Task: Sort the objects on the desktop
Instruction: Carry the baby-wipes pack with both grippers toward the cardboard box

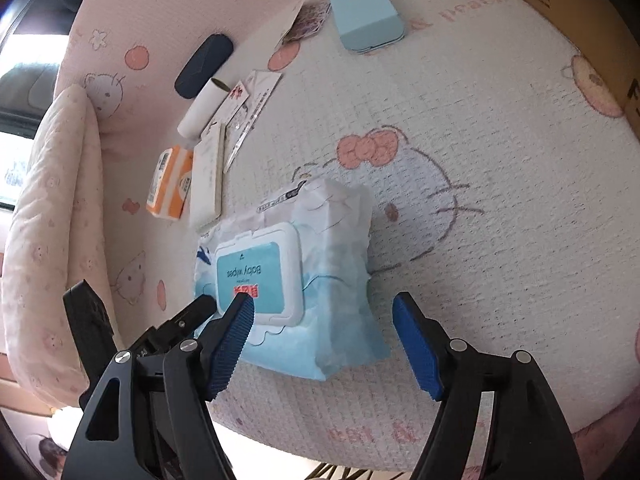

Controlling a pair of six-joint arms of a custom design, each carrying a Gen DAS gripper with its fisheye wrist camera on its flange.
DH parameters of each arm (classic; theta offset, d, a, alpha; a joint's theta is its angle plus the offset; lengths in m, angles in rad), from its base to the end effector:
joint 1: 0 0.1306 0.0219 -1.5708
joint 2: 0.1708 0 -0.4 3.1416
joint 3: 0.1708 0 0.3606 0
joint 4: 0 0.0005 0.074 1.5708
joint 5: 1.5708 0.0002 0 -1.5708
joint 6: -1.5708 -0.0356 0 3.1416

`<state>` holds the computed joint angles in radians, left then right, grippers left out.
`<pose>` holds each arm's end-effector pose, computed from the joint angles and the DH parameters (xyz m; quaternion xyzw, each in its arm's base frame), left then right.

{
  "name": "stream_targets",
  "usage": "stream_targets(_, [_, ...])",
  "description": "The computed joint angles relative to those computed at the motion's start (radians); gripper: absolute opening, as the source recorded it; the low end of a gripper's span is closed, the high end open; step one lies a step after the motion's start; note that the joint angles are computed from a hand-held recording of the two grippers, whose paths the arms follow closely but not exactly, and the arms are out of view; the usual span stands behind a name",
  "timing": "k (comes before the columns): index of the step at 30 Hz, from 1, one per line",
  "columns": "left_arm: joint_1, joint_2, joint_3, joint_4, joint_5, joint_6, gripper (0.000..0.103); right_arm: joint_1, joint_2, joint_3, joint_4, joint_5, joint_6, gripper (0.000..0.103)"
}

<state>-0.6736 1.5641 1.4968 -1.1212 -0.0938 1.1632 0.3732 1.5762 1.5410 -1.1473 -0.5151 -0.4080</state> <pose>0.3829 -0.3020 0.3994 -0.2463 0.9493 -0.1229 0.1518 0.4519 0.1952 0.4145 -0.0326 0.9496 0.3021 0.0774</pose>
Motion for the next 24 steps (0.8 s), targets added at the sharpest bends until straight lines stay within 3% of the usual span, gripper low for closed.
stream_targets(3, [0.009,0.001,0.004,-0.007,0.022,-0.029,0.103,0.003,-0.016,-0.009,0.045,0.064,-0.004,0.071])
stream_targets(6, [0.008,0.036,0.075,-0.096,0.017,-0.069,0.101,0.003,-0.016,0.005,0.052,0.109,-0.011,0.071])
stream_targets(8, [-0.011,0.062,0.137,-0.152,-0.038,-0.108,0.093,-0.003,0.001,0.031,0.022,0.097,-0.005,0.071])
stream_targets(10, [-0.032,0.08,0.184,-0.181,-0.088,-0.147,0.068,-0.007,0.023,0.061,-0.02,0.083,0.007,0.071])
stream_targets(11, [-0.041,0.087,0.202,-0.186,-0.097,-0.162,0.06,-0.009,0.025,0.063,-0.018,0.075,0.009,0.069])
stream_targets(12, [-0.045,0.09,0.209,-0.182,-0.097,-0.168,0.049,-0.01,0.027,0.065,-0.019,0.066,0.013,0.067])
stream_targets(14, [-0.048,0.098,0.216,-0.17,-0.093,-0.172,0.042,-0.009,0.032,0.066,-0.022,0.059,0.025,0.048])
stream_targets(17, [-0.038,0.097,0.207,-0.145,-0.087,-0.156,0.042,-0.007,0.047,0.062,-0.034,0.028,0.03,0.039])
stream_targets(24, [0.019,0.042,0.097,0.012,0.061,-0.104,0.043,-0.007,0.066,0.049,-0.028,-0.021,0.023,0.028])
